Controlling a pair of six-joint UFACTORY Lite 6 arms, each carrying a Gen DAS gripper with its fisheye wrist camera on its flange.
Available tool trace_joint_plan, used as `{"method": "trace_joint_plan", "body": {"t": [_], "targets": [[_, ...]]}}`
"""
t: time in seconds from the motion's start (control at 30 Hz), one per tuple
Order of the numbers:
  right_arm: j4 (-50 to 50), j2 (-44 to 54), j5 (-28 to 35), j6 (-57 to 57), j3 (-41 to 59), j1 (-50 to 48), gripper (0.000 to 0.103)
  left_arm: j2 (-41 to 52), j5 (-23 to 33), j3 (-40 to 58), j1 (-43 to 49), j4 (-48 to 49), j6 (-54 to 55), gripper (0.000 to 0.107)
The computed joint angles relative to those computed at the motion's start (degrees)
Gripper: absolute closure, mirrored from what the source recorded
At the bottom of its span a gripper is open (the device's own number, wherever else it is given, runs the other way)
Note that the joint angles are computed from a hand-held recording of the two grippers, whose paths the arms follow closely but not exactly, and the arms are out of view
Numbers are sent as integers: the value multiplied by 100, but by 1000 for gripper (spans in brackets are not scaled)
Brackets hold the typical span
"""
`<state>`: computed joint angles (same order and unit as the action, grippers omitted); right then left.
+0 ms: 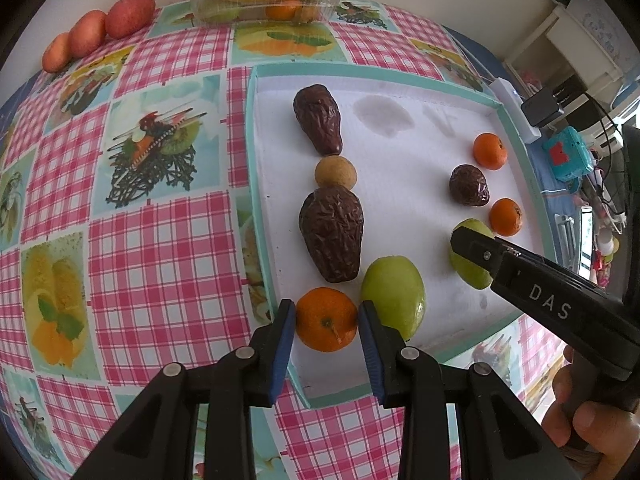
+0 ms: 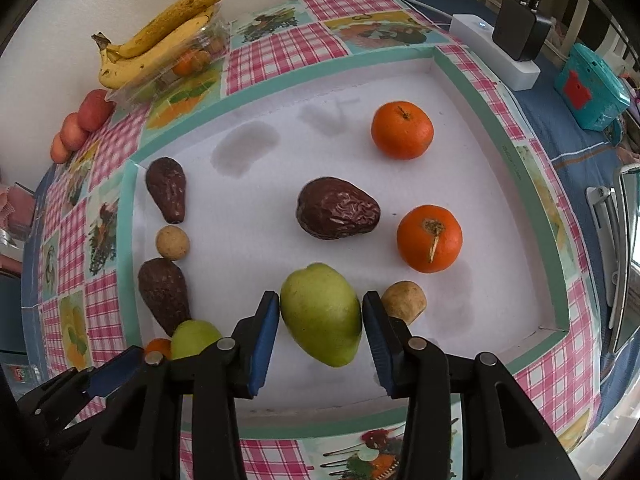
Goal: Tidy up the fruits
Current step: 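Open the left tool to release the tangerine while the right tool lowers and releases the pear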
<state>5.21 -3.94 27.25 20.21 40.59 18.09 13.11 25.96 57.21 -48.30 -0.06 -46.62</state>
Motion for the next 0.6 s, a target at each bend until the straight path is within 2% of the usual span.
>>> {"method": "trace_joint_plan", "body": {"t": [0.23, 0.3, 0.37, 0.47, 0.57, 0.6], "targets": [[-334, -258, 84, 316, 28, 54, 58, -399, 56, -185, 72, 78, -77, 71], [-408, -403, 122, 372, 14, 52, 58, -575, 144, -266, 74, 386, -394, 66], [-460, -511, 155, 423, 5, 63, 58, -782, 153, -412, 157, 555, -619, 53], [-589, -610, 199, 529, 6, 105, 58, -989, 239, -593, 365, 704, -887, 49], [-772, -663, 243, 710, 16, 219, 58, -1173, 376, -784, 540, 1077, -1347, 34], [-822, -641, 249, 771, 44, 286, 55, -1256, 404, -873, 604, 1187, -1490, 33]]}}
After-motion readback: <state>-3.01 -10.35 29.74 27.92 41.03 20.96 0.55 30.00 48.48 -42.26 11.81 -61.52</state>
